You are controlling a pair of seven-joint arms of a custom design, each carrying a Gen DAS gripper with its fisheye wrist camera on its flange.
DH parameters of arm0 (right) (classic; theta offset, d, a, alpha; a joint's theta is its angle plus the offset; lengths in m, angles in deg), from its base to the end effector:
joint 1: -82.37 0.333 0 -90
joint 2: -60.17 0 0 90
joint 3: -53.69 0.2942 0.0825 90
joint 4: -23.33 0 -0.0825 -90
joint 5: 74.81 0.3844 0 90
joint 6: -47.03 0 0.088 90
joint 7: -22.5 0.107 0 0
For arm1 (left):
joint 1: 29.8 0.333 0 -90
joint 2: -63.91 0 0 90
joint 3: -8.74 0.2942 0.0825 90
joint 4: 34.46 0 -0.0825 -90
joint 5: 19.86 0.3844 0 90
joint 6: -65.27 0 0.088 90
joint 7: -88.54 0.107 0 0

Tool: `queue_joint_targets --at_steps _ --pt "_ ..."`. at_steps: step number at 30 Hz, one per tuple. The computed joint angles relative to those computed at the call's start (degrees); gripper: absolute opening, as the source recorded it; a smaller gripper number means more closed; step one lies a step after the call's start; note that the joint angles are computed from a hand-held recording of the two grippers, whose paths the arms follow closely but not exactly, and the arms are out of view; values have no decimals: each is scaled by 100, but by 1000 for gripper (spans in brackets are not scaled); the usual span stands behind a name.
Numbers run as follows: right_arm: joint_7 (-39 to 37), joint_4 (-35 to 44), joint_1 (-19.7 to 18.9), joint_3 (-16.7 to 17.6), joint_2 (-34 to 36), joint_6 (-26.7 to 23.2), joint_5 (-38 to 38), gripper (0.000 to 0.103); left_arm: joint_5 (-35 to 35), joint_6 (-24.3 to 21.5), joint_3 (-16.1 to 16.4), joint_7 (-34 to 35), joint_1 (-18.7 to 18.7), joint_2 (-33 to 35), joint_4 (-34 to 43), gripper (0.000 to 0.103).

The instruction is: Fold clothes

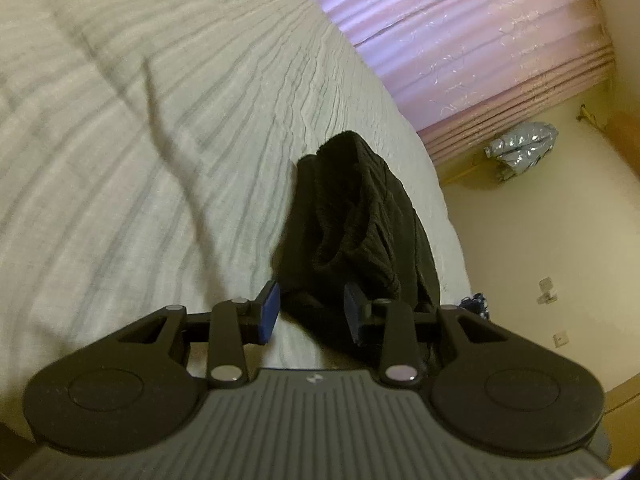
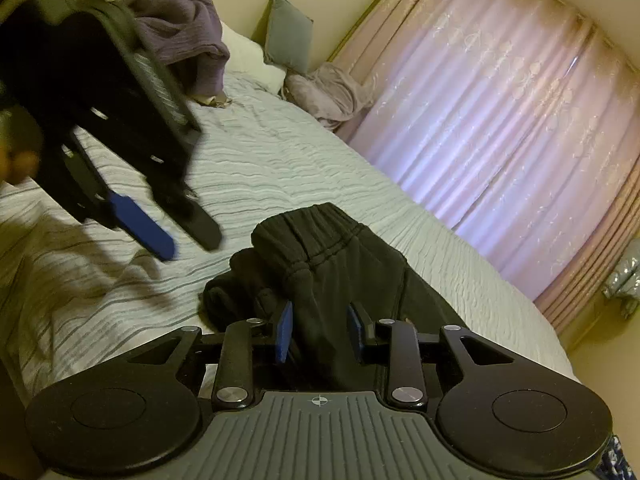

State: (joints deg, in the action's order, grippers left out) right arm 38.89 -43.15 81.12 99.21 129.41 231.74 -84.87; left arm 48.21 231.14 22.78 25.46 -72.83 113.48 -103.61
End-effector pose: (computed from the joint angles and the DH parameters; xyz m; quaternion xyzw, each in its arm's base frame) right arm 0.7238 0.3209 0.2764 -0.8333 0.0777 -0.3641 0.4087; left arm 0.6152 -0.4741 0.3096 -0.8169 0.2721 -0.5056 0.0542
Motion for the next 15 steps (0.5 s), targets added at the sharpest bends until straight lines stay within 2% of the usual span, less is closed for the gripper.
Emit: queue_joint_targets --at_steps 2,3,4,8,10,13,15 --pt "-17 18 31 -42 1 -13 -7 29 -18 -1 45 -120 29 185 236 29" --pt "-41 21 35 -48 3 -18 -16 24 -6 6 98 -222 22 251 320 29" --pt "-45 41 53 -68 5 -51 -5 6 -25 24 102 -230 45 307 394 29" --pt "-177 124 109 -73 73 -83 65 3 -406 24 -24 235 183 504 621 26" --pt "-275 66 -26 149 139 -77 69 2 -441 62 133 128 93 542 638 24" --pt "-602 -272 -468 721 239 -47 -116 1 -515 24 211 160 34 594 696 21" --pt "-604 -446 -557 669 81 -188 -71 1 -659 -55 147 373 64 642 772 21"
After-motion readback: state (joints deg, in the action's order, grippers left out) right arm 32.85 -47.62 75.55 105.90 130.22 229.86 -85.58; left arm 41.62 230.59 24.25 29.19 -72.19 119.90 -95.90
